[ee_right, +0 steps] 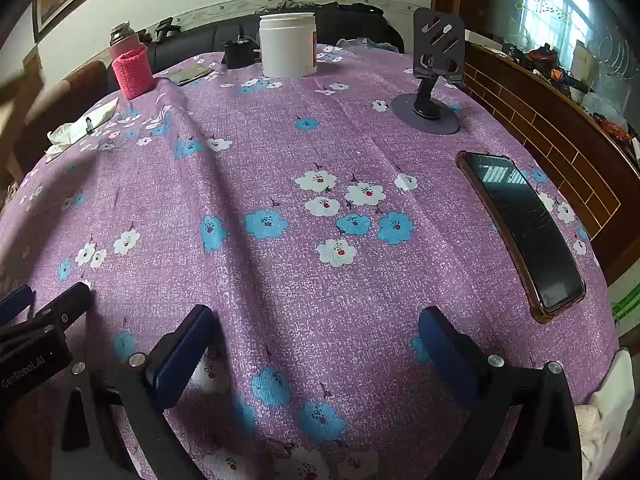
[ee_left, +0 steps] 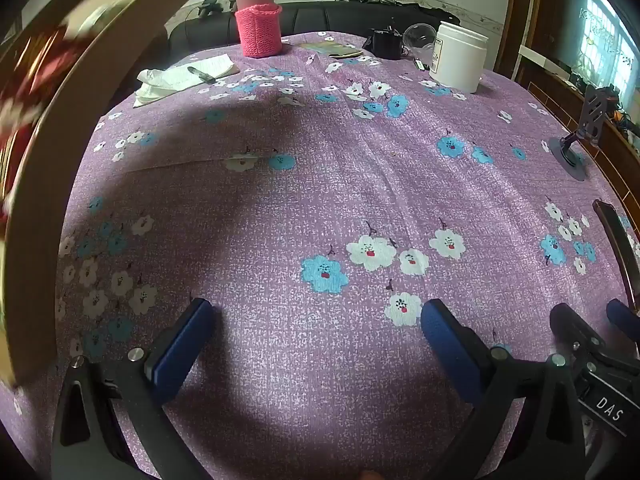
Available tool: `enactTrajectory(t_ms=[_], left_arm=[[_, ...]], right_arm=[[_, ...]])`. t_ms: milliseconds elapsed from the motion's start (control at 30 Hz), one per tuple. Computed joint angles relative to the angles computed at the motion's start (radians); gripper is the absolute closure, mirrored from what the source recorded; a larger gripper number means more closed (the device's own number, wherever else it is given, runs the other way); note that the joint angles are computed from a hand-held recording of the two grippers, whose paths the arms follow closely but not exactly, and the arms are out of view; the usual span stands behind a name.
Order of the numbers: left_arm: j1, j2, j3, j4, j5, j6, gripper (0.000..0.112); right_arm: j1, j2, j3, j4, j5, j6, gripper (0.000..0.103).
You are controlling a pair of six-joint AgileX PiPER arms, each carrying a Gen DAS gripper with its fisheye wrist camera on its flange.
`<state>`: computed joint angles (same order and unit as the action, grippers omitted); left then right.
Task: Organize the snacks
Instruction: 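Dump the pile of wrapped snacks onto the tablecloth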
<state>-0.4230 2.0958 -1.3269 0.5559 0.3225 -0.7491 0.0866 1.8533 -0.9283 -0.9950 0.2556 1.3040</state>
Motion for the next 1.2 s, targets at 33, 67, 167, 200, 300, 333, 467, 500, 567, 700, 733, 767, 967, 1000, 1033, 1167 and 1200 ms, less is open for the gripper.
enactTrajectory(t_ms=[33, 67, 167, 200, 300, 333, 467, 500, 567, 700, 733, 767, 967, 1000, 1033, 1167, 1200], left_arm=[[0.001, 0.000, 0.000, -0.006, 0.000, 0.005, 0.009], [0.002, 0.000, 0.000, -0.016, -0.002, 0.013, 0.009], [0.001, 0.000, -0.001, -0.015, -0.001, 0.013, 0.009], [0.001, 0.000, -0.001, -0.015, -0.001, 0.013, 0.009], [0.002, 0.000, 0.000, -0.016, -0.002, 0.013, 0.009], [0.002, 0.000, 0.000, -0.016, -0.002, 0.013, 0.009], [0.002, -0.002, 0.001, -0.016, -0.003, 0.014, 0.009], [0.002, -0.002, 0.002, -0.017, -0.003, 0.015, 0.009], [0.005, -0.006, 0.007, -0.020, -0.005, 0.020, 0.009], [0.001, -0.002, 0.008, -0.007, -0.008, 0.003, 0.009], [0.003, -0.008, 0.017, -0.001, -0.011, -0.001, 0.009], [0.003, -0.011, 0.023, 0.001, -0.013, -0.004, 0.009], [-0.003, -0.011, 0.019, 0.006, -0.008, -0.012, 0.009], [-0.003, -0.011, 0.019, 0.006, -0.008, -0.012, 0.009], [-0.004, -0.012, 0.021, 0.007, -0.008, -0.014, 0.009], [-0.004, -0.010, 0.019, 0.008, -0.007, -0.014, 0.009], [-0.003, -0.010, 0.019, 0.007, -0.008, -0.013, 0.009]], right_arm=[[-0.002, -0.001, 0.001, 0.004, -0.006, -0.002, 0.001], [-0.002, -0.001, 0.001, 0.004, -0.006, -0.002, 0.001], [0.000, 0.000, 0.001, 0.003, -0.002, -0.001, 0.001], [0.000, 0.000, 0.001, 0.003, -0.002, -0.001, 0.001], [0.001, -0.001, 0.001, 0.002, -0.002, 0.000, 0.001], [0.001, -0.001, 0.001, 0.002, -0.002, 0.000, 0.001], [0.002, 0.000, 0.001, 0.001, -0.002, 0.002, 0.001], [0.002, 0.000, 0.001, 0.001, -0.002, 0.002, 0.001], [0.002, 0.000, 0.001, 0.000, -0.001, 0.004, 0.001], [0.004, 0.000, 0.000, -0.001, 0.000, 0.006, 0.001], [0.004, 0.000, 0.000, -0.001, 0.000, 0.006, 0.001], [0.004, 0.000, 0.001, -0.002, 0.000, 0.006, 0.001], [-0.004, -0.001, 0.000, 0.008, -0.003, -0.010, 0.001], [-0.005, -0.001, 0.000, 0.008, -0.004, -0.011, 0.001], [-0.004, -0.001, 0.000, 0.008, -0.003, -0.010, 0.001], [-0.004, -0.001, 0.000, 0.009, -0.003, -0.010, 0.001], [-0.004, -0.001, -0.001, 0.009, -0.003, -0.011, 0.001]])
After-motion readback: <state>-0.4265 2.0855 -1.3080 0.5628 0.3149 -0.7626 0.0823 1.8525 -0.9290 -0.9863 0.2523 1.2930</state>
